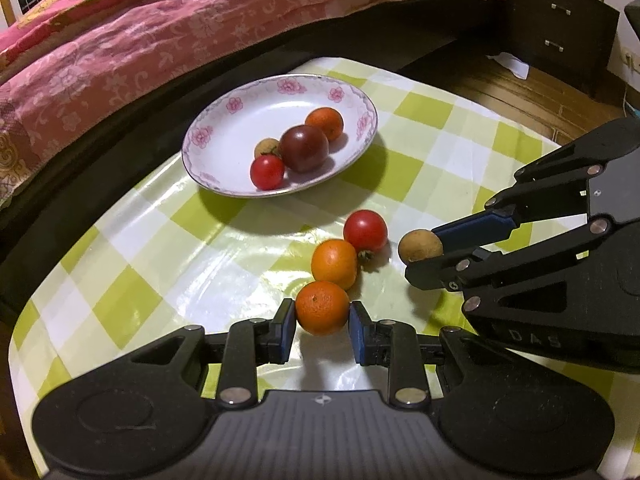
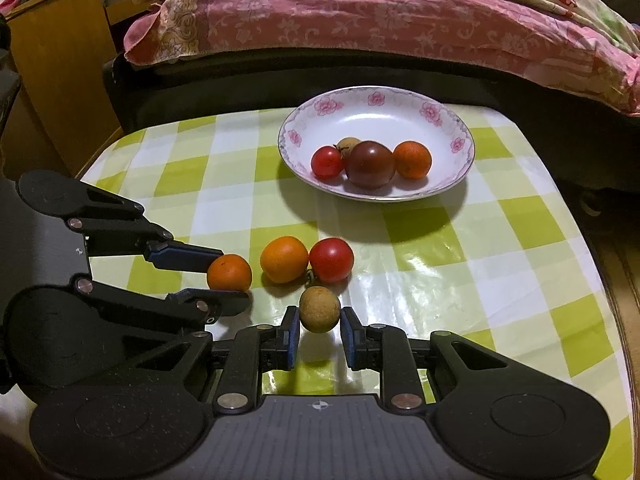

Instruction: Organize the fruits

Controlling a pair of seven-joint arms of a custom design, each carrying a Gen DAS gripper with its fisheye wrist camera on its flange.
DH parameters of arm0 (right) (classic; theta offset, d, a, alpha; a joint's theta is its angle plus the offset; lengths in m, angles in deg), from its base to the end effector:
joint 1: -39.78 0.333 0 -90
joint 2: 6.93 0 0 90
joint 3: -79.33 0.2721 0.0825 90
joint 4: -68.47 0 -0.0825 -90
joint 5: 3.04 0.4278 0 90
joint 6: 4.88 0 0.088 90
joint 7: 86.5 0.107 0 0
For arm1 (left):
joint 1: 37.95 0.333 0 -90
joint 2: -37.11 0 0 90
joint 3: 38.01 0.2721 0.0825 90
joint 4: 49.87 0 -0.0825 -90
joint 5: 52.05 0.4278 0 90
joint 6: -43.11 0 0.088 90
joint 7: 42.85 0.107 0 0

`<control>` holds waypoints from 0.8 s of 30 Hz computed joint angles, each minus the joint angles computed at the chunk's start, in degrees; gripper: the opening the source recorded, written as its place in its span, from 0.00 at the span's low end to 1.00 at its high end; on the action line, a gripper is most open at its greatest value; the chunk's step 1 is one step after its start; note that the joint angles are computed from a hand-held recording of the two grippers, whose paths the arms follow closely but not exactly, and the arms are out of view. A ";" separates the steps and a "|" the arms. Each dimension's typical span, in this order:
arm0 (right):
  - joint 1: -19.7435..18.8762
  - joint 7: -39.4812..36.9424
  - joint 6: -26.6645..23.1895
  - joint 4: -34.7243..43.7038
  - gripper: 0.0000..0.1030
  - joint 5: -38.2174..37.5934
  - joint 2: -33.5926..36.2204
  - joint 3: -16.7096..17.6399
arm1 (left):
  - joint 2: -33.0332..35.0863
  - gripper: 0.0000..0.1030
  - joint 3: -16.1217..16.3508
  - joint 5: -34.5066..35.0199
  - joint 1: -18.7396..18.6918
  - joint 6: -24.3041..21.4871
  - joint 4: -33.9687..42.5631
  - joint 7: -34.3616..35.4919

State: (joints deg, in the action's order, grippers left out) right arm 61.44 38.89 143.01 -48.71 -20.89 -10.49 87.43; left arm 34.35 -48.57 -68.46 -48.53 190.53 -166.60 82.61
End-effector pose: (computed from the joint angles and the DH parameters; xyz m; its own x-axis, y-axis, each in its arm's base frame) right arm 0.5378 0.3150 0.4738 0.1395 -0.9879 -0.0672 -0.8014 -0.0728 -0.5937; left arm 0.5851 -0.2224 0.4685 -0.6879 -0.7190 -0.0991 -0.5534 0.6080 -0.5694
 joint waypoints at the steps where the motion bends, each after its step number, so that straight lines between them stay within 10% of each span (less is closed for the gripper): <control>1: -0.03 0.05 0.06 0.02 0.18 -0.12 -0.04 -0.02 | 0.08 0.34 -0.01 0.13 0.00 0.11 0.14 -0.16; 24: -1.30 3.93 1.24 0.23 0.18 -3.85 -0.97 -0.11 | 1.63 0.34 -0.62 1.38 -0.29 2.16 2.95 -1.41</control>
